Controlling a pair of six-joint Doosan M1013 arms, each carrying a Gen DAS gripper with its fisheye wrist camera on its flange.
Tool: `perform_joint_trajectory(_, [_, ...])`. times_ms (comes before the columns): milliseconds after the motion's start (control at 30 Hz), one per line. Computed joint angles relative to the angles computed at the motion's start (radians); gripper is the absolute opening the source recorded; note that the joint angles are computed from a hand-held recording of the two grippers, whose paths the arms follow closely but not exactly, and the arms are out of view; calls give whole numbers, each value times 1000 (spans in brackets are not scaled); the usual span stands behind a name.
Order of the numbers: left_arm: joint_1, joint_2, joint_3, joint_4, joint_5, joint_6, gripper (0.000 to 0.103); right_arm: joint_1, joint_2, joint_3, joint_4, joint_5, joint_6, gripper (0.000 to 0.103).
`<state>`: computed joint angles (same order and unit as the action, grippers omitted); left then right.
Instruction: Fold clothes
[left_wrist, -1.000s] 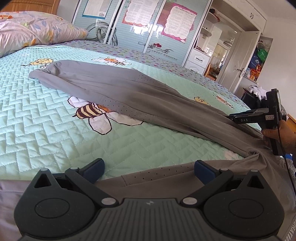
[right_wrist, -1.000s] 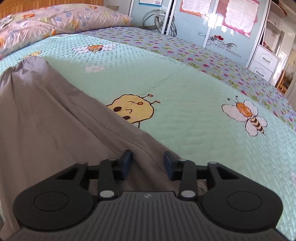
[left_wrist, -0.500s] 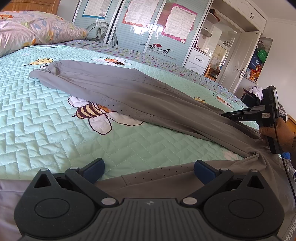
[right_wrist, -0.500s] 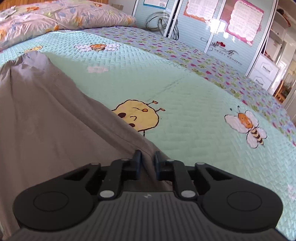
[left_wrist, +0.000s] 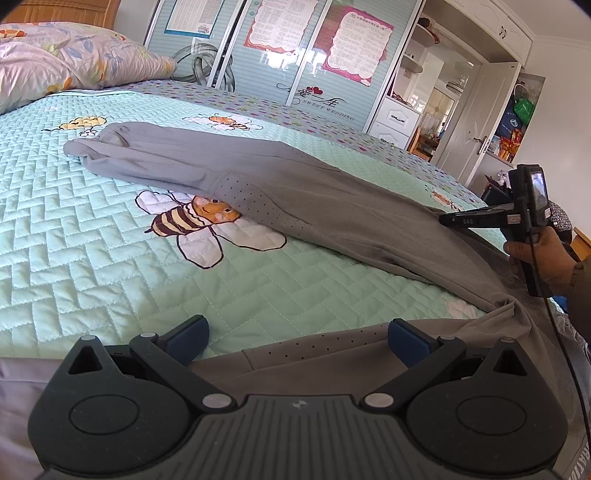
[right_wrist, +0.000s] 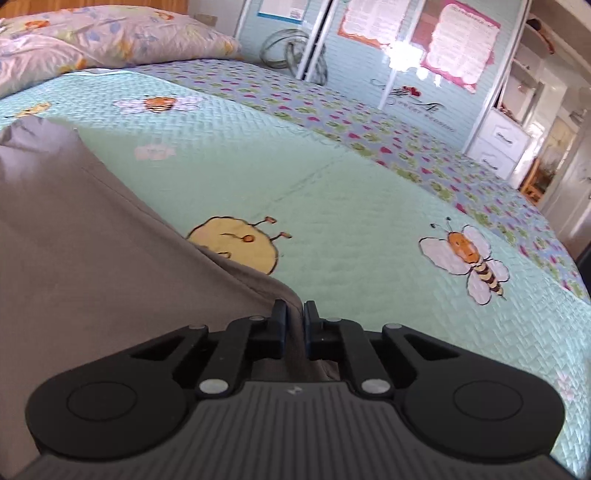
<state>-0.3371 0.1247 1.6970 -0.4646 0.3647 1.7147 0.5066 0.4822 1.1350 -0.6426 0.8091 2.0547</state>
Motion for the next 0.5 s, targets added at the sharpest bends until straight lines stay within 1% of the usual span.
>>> perform_joint_trajectory(67, [0, 0, 0, -2, 0, 1, 102, -2, 13, -12, 2, 21, 9, 16])
perform_joint_trajectory(100, [0, 0, 0, -2, 0, 1, 102, -1, 20, -17, -9, 40, 14, 29])
perform_joint_trajectory(133, [0, 0, 0, -2, 0, 1, 102, 2, 20, -11, -52, 45, 49, 45])
perform_joint_trajectory(200, [-1, 0, 0, -1, 0, -1, 102, -9, 11, 2, -49, 35, 96, 59])
perform_joint_trajectory(233, [-1, 0, 0, 0, 0, -2, 102, -17, 3, 10, -28, 24, 114, 64])
perform_joint_trajectory(333, [-1, 1, -1, -1, -1, -1, 102, -50, -48, 64, 69, -46, 192, 64])
perform_joint_trajectory(367, [-1, 1, -1, -2, -1, -1, 102, -55, -72, 94, 62, -80, 230, 64])
perform_joint_trajectory(433, [-1, 1, -1, 0, -1, -2, 102, -58, -121, 152, 0, -125, 349, 64])
perform_joint_trajectory(467, [-2, 1, -1, 2, -1, -3, 102, -58, -143, 177, -38, -133, 408, 64])
perform_joint_trajectory(500, [-2, 1, -1, 2, -1, -4, 102, -59, -162, 195, -58, -129, 430, 65])
